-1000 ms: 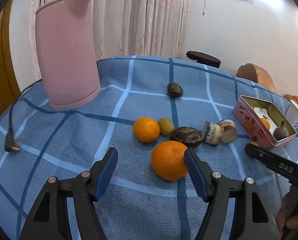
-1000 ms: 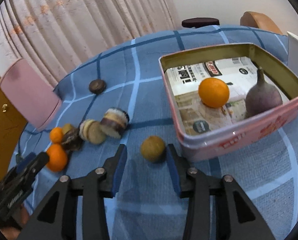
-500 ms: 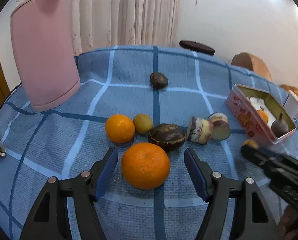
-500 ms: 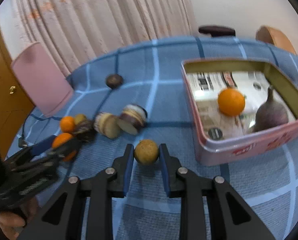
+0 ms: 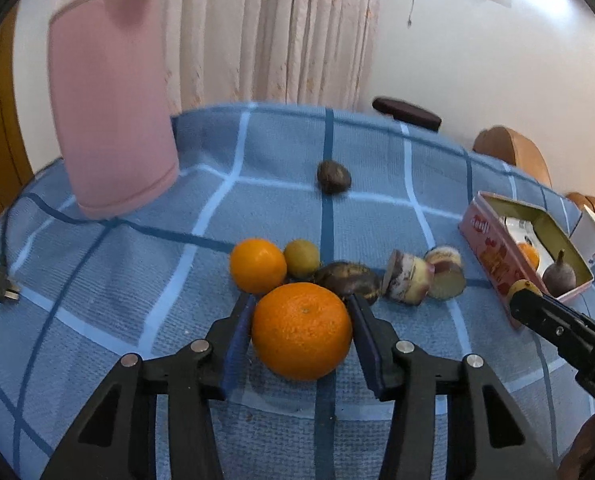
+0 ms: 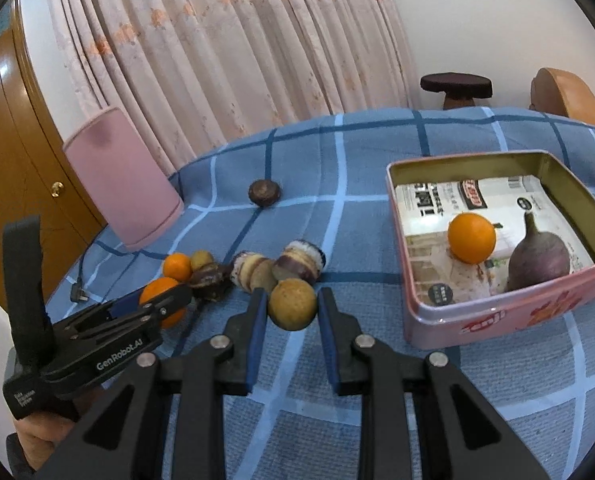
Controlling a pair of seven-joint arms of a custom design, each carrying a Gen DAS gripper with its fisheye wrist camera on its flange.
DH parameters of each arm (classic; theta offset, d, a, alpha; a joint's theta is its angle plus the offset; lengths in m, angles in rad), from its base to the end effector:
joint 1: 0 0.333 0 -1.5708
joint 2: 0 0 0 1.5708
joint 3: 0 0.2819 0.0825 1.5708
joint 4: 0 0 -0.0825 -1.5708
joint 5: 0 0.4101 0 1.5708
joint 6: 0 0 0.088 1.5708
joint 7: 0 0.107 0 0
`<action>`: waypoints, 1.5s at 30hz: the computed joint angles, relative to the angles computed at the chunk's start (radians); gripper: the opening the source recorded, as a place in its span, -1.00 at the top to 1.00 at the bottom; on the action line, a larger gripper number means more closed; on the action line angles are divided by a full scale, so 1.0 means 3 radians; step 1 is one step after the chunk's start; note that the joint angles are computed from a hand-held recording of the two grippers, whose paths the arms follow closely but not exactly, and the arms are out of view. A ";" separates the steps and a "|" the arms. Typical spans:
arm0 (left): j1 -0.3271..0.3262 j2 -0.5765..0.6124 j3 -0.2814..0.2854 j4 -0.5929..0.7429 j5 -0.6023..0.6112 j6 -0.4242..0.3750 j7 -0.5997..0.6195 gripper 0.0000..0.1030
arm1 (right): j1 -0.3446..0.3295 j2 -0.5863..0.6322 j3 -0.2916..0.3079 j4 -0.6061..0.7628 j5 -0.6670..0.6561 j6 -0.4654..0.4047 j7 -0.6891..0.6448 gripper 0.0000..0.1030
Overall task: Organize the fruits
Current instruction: 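Place the yellow-green fruit in the tin with right tool while left tool places a large orange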
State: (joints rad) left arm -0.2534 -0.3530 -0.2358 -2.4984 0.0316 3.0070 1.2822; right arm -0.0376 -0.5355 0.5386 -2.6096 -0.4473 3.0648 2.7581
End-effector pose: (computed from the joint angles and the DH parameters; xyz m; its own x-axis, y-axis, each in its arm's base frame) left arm 0.4465 -0.2442 0.4643 -0.2963 -0.9487 0.1102 -0.6542 0.1176 -0.7471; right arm 0.3965 0.2615 0.4564 -0.0219 -0.9482 -0.3168 -0.5897 0.2681 -0.7618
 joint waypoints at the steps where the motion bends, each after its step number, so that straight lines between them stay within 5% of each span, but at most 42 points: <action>1: 0.0057 -0.0035 -0.0064 -0.0041 0.0044 0.0102 -0.0068 0.04 | -0.0042 -0.0049 0.0032 -0.0020 -0.0022 0.0027 0.0027 0.45; 8: 0.0205 -0.0043 -0.0315 -0.0038 0.0225 0.0414 -0.0349 0.04 | -0.0292 -0.0397 0.0187 -0.0245 0.0063 0.0382 -0.0074 0.45; 13: 0.0223 0.0076 -0.0438 0.0131 0.0311 0.0463 -0.0472 0.04 | -0.0506 -0.0776 0.0362 -0.0388 0.0222 0.0249 -0.0158 0.45; 22: 0.0431 0.0448 -0.0863 0.0632 0.0806 0.0450 -0.0835 0.04 | -0.0576 -0.1187 0.0171 -0.0680 0.0344 0.0013 -0.0181 0.45; 24: 0.0589 0.0553 -0.1067 0.0788 0.1093 0.0409 -0.1054 0.04 | -0.0581 -0.1244 0.0116 -0.0722 0.0331 -0.0069 -0.0179 0.45; 30: 0.0690 0.0920 -0.1284 0.1235 0.1922 0.0229 -0.1669 0.04 | -0.0625 -0.1350 -0.0063 -0.0812 0.0222 -0.0267 -0.0180 0.45; 45: -0.0096 0.1655 -0.0846 0.1994 0.2434 -0.0364 -0.1830 0.03 | -0.0261 -0.0782 -0.0877 -0.0812 0.0488 -0.0087 -0.0667 0.44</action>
